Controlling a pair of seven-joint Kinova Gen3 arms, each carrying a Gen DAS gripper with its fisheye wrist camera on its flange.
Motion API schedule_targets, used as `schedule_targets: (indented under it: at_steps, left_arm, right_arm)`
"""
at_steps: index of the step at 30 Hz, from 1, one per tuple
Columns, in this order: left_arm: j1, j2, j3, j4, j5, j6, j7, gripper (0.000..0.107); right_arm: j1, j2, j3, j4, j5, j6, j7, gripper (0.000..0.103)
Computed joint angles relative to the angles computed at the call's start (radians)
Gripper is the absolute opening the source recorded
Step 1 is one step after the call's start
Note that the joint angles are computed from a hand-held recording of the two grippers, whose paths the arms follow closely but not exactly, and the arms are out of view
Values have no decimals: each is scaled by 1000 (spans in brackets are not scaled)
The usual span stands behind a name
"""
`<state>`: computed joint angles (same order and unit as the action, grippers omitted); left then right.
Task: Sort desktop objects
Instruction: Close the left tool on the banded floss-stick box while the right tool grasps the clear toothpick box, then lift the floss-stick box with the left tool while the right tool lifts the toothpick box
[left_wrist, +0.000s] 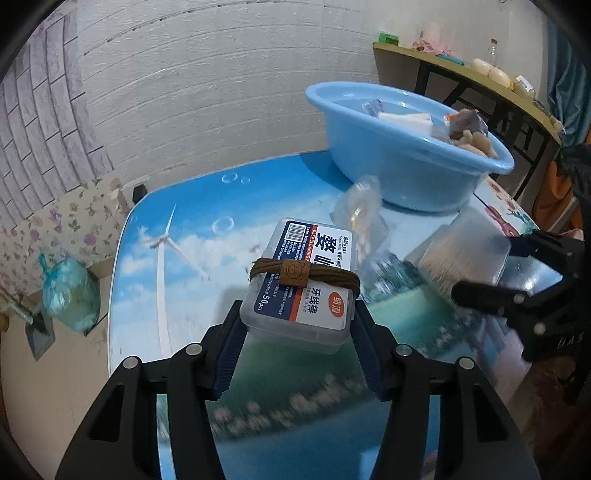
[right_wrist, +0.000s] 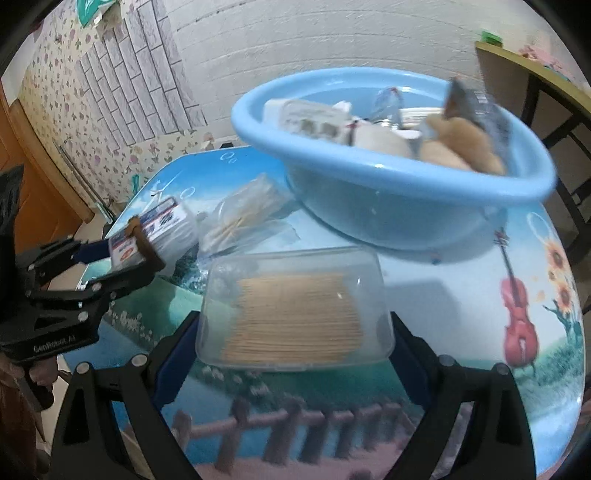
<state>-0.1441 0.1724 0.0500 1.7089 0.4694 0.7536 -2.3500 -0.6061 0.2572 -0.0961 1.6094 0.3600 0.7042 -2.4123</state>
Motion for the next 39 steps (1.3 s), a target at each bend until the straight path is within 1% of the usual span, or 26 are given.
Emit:
schedule_targets:
  at_steps: [4, 7, 10, 14, 20, 24, 27, 32, 34, 39]
  left_arm:
    - [36, -39, -12, 43, -45, -18, 119, 55]
    - [45, -76, -19, 86, -39, -39, 180, 55]
    - [63, -117, -25, 128, -53, -61, 249, 55]
    - [95, -152, -26, 164, -109, -77, 352, 55]
    - [128, -177, -24, 200, -174, -78, 441, 55]
    - [132, -187, -33, 214, -171, -67, 439, 56]
    - [132, -194, -37, 224, -169, -75, 444, 56]
    - [135, -191, -38, 224, -174, -68, 428, 57]
    - [136, -188, -37, 221, -177, -64, 425, 64]
    - [146, -196, -30, 228, -200, -91, 420, 71]
  right_arm:
    - [-4, -49, 1, 53, 24, -14, -40, 95]
    - [3, -85, -11, 92, 37, -19, -60, 95]
    - [21, -130, -29, 142, 45, -25, -70, 95]
    - [40, -169, -52, 187, 62, -34, -93, 95]
    - [59, -195, -81, 229, 82, -18, -119, 95]
    - [69, -198, -91, 241, 79, -15, -120, 95]
    - [69, -194, -95, 241, 78, -12, -111, 95]
    - [70, -184, -95, 240, 55, -13, -81, 95]
    - [72, -184, -92, 245, 46, -19, -77, 95]
    - [71, -183, -91, 245, 46, -21, -70, 95]
